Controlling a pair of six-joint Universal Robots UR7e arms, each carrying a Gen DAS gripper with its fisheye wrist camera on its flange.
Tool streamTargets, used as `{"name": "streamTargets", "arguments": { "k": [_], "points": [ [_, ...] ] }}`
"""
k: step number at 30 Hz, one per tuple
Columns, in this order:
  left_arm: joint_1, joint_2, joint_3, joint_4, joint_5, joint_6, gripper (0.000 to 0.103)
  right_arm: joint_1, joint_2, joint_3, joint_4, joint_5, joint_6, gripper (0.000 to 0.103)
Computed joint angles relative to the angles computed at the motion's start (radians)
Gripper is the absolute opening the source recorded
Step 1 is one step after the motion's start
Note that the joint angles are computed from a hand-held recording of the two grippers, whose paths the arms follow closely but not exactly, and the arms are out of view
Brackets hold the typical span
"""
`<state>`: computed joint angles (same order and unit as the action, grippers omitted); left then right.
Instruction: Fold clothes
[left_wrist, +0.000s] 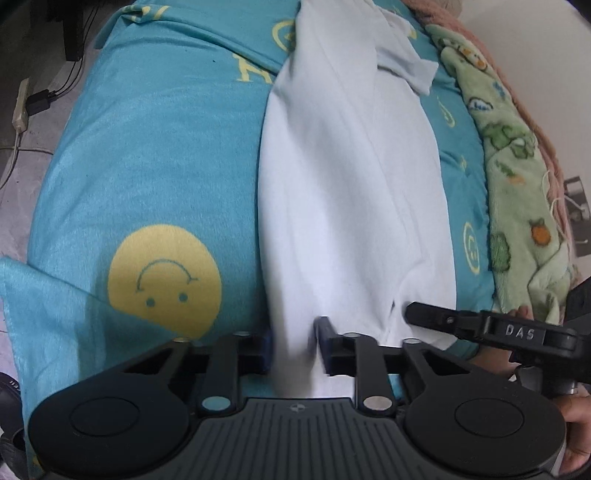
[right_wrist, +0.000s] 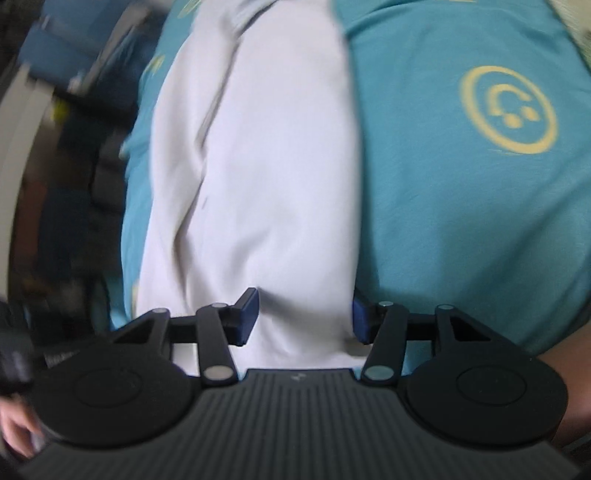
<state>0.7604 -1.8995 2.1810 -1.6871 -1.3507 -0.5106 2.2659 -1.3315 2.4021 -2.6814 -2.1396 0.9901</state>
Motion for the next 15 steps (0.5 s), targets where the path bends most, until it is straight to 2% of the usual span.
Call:
{"name": "streamTargets", "arguments": {
  "k": [2, 3, 4, 10, 14, 15],
  "points": [
    [-0.033, -0.030, 0.015, -0.004, 0.019, -0.017, 0.008, 0.018, 0.017, -0.025, 0.050, 0.015, -0.028, 0.051],
    [-0.046, -0.052, 0.023, -0.019, 0.024, -0.023, 0.008, 0.034, 0.022, -0.036, 0.070, 0.001, -0.024, 0.043],
    [-0.057, -0.076, 0.029, -0.036, 0.025, -0.034, 0.007, 0.052, 0.023, -0.047, 0.101, -0.021, -0.013, 0.012],
    [-0.127, -0.197, 0.011, -0.110, 0.007, -0.138, 0.006, 0.176, -0.064, -0.043, 0.057, -0.114, 0.086, 0.008],
    [-0.231, -0.226, -0.047, -0.147, 0.039, -0.258, 0.005, 0.282, -0.135, -0.095, 0.105, -0.218, 0.135, 0.008],
    [-0.260, -0.226, -0.065, -0.155, 0.050, -0.288, 0.005, 0.303, -0.126, -0.120, 0.103, -0.251, 0.135, 0.007]
  ]
}}
